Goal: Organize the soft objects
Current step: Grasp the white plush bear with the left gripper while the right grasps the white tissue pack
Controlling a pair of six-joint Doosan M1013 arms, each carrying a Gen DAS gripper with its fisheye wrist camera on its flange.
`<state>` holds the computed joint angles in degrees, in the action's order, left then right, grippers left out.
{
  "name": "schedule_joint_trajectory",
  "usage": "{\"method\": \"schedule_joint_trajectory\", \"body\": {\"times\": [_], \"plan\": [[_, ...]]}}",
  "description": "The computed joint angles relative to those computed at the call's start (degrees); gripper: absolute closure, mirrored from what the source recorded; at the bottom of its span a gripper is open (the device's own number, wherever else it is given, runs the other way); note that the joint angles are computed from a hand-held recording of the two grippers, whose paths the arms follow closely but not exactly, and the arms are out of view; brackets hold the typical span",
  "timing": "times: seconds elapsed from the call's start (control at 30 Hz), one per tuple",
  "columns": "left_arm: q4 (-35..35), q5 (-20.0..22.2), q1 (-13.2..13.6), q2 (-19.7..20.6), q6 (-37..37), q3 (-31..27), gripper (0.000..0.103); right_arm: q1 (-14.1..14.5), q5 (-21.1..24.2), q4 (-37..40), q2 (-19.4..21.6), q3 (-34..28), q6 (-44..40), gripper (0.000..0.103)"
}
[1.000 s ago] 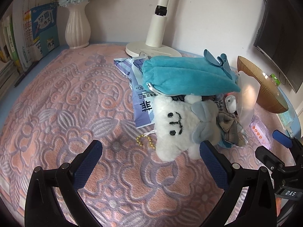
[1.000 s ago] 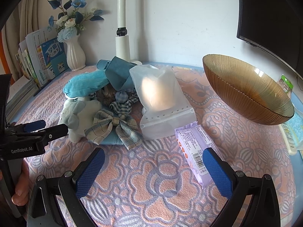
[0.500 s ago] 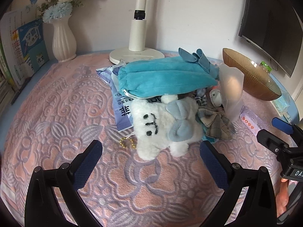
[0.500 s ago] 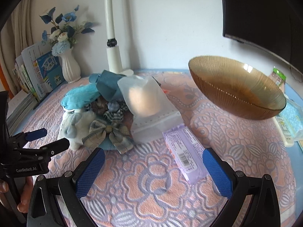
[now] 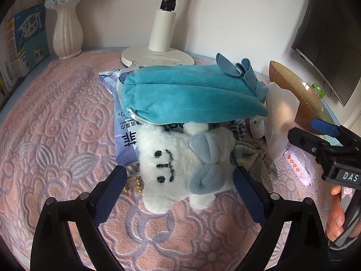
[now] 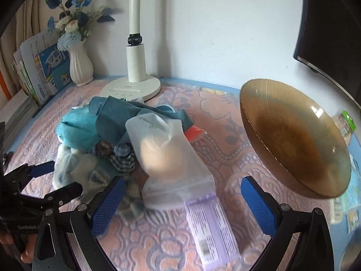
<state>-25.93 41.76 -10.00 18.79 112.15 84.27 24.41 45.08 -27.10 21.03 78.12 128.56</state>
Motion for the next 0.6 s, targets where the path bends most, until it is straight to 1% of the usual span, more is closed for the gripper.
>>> {"method": "schedule_joint_trajectory", "body": {"times": [0.03, 0.07, 0.1, 0.13, 0.17, 0.2, 0.23, 0.3, 0.37, 0.43, 0.47, 0.5, 0.57, 0.6], "plan": [[0.0, 0.4, 0.0, 0.2, 0.1, -0.1, 0.021, 0.0, -0.2, -0.5, 0.4, -0.3, 0.1, 0.002], [-0.5, 0.7, 0.1, 0.4, 0.6, -0.3, 0.024, -0.1, -0.3, -0.6, 0.9, -0.7, -0.2, 0.002], [-1.5, 0.7, 0.2, 0.4, 1.4, -0.2, 0.032, -0.1, 0.0, -0.7, 1.3, -1.1, -0.5, 0.002], [-2.6, 0.6, 0.3, 0.3, 2.5, 0.0, 0.037, -0.2, 0.3, -0.7, 1.7, -1.5, -0.8, 0.003], [-3.8, 0.4, 0.4, 0.2, 3.7, 0.2, 0.038, -0.2, 0.6, -0.4, 2.2, -1.9, -1.3, 0.01], [-4.1, 0.1, 0.5, 0.0, 4.3, 0.5, 0.041, -0.4, 0.5, 0.5, 2.4, -2.0, -2.2, 0.015], [-4.6, -0.4, 0.5, -0.3, 4.7, 0.9, 0.043, -0.5, 0.5, 1.9, 2.5, -2.2, -3.4, 0.022], [-6.9, -1.1, 0.8, -0.7, 6.4, 1.6, 0.043, -0.5, 0.6, 2.3, 2.8, -2.3, -3.7, 0.028], [-8.6, -0.9, 1.2, -0.8, 7.5, 1.8, 0.043, -0.3, 0.4, 1.5, 2.7, -2.0, -2.9, 0.036], [-9.7, -0.8, 1.4, -0.8, 8.1, 2.0, 0.045, 0.0, -0.2, 0.7, 2.4, -1.6, -2.0, 0.043], [-10.5, -0.9, 1.6, -0.9, 8.7, 2.1, 0.045, 0.1, -0.2, 0.1, 2.3, -1.6, -1.6, 0.055], [-11.3, -1.1, 1.7, -1.1, 9.5, 2.4, 0.045, 0.3, -0.3, -0.2, 2.2, -1.5, -1.5, 0.059], [-11.5, -1.6, 1.7, -1.6, 9.9, 2.9, 0.046, 0.6, -0.3, -1.1, 1.8, -1.1, -0.8, 0.063], [-11.1, -2.3, 1.6, -1.9, 9.7, 3.3, 0.046, 0.8, -0.3, -1.4, 1.5, -0.8, -0.3, 0.064]]}}
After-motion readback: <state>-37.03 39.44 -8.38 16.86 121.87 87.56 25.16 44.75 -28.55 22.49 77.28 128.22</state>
